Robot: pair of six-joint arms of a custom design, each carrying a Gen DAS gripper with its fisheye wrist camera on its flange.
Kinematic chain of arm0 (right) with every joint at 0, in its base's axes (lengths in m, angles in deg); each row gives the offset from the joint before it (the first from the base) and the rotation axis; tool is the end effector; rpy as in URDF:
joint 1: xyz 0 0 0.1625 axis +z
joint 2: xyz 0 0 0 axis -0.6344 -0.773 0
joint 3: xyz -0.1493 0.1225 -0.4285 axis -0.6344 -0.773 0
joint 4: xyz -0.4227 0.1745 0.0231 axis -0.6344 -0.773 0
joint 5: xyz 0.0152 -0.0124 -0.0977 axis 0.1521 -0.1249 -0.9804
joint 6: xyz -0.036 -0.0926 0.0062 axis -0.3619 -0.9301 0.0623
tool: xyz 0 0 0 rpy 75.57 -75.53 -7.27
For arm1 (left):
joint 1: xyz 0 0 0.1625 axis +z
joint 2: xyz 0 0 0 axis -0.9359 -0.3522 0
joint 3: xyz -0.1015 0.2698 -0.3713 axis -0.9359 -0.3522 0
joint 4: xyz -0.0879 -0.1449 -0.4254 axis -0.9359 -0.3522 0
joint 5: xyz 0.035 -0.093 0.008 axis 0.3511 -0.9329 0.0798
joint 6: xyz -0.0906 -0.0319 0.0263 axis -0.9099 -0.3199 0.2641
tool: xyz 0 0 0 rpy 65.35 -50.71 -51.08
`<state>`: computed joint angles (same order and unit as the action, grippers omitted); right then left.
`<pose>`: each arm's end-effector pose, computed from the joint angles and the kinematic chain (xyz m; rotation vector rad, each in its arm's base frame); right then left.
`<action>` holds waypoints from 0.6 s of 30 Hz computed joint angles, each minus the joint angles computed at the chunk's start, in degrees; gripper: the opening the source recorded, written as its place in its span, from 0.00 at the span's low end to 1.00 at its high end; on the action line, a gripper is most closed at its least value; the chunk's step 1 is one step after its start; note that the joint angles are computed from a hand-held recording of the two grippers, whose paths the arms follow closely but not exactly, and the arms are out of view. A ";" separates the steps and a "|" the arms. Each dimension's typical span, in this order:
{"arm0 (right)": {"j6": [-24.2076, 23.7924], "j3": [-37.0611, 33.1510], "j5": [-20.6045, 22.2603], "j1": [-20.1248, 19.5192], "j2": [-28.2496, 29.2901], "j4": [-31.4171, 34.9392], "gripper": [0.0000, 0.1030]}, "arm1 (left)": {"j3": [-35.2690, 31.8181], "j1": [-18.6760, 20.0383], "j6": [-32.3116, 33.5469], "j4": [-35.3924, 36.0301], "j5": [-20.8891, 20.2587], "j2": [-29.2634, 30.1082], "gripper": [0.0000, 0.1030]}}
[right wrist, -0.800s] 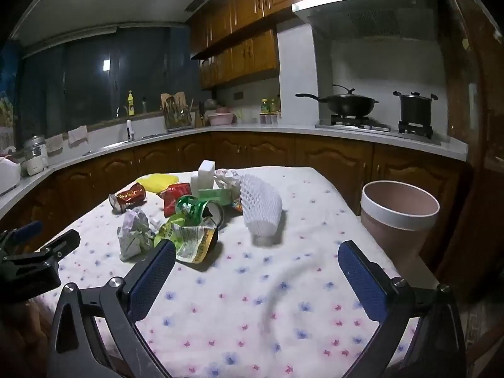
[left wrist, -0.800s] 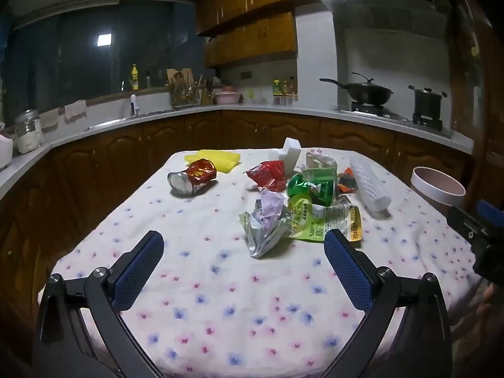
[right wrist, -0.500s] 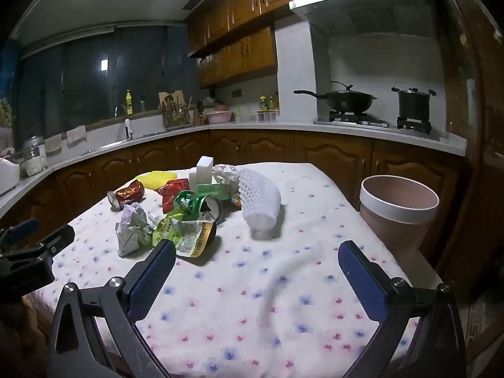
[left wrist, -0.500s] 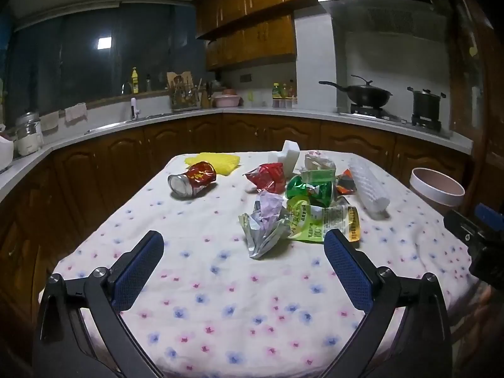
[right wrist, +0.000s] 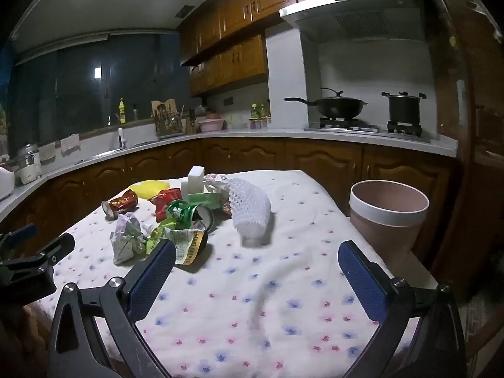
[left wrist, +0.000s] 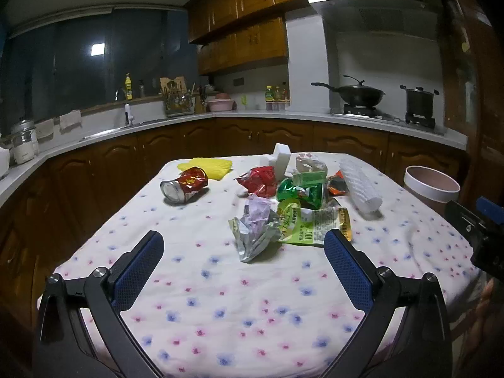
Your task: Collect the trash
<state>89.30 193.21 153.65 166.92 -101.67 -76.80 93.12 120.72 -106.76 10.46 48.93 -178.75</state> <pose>0.3002 -0.2878 -0.1200 0.6357 -2.0828 1.3994 0.0721 -0.2560 0.2909 0.4963 1.9251 -1.3724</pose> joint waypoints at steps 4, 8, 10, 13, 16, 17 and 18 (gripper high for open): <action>0.26 0.27 0.45 0.19 -0.15 -0.33 1.00 | -0.48 1.04 0.62 -0.16 1.41 0.47 1.00; 0.15 0.44 0.37 0.12 -0.28 -0.47 1.00 | 0.99 -2.31 -0.34 -0.21 -1.70 0.04 1.00; 0.12 0.48 0.27 0.09 -0.25 -0.56 1.00 | 0.96 -2.29 -0.33 -0.31 -1.59 0.17 1.00; 0.15 0.50 0.33 0.10 -0.36 -0.38 1.00 | 1.19 -2.54 -0.36 -0.39 -1.80 0.07 1.00; -0.05 0.58 0.49 0.13 -0.28 -0.80 1.00 | 1.13 -2.71 -0.60 -0.13 -1.83 0.08 1.00; -0.15 0.69 0.57 0.13 -0.32 -0.97 1.00 | 1.07 -2.73 -0.75 0.06 -1.78 0.10 1.00; -0.16 0.76 0.66 0.15 -0.42 -0.98 1.00 | 1.25 -2.70 -0.76 -0.11 -1.73 0.01 1.00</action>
<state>89.13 193.97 154.31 167.07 -102.10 -77.78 94.37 118.02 -107.52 10.35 47.20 -178.74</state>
